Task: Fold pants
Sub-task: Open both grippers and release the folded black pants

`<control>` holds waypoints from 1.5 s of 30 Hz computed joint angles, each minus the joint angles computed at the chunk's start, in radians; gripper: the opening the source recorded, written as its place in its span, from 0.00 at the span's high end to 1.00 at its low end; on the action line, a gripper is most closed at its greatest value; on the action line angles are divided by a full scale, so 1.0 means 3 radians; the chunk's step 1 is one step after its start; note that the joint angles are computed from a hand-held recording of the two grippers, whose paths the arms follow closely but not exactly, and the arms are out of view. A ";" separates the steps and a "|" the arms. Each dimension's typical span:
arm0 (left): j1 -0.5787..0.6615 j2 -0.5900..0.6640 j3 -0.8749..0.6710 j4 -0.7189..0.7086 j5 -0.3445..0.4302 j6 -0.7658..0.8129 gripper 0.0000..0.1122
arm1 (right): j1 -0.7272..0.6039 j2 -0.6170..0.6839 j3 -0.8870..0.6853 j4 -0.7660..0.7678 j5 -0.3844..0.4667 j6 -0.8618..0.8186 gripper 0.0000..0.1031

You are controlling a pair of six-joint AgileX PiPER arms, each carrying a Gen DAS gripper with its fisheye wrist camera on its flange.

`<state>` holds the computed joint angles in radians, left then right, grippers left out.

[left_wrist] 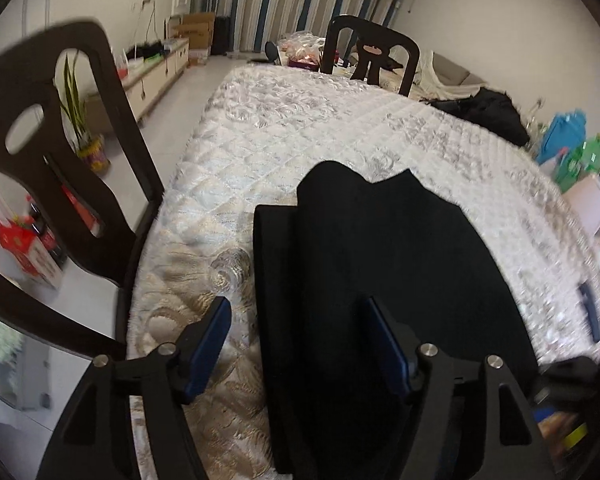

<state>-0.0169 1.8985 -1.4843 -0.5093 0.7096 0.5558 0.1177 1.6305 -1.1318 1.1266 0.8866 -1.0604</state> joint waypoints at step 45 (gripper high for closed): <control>0.0097 0.0383 -0.0587 0.0048 0.0871 -0.0323 0.18 | -0.1094 0.0828 -0.0625 -0.0152 0.0730 0.0565 0.30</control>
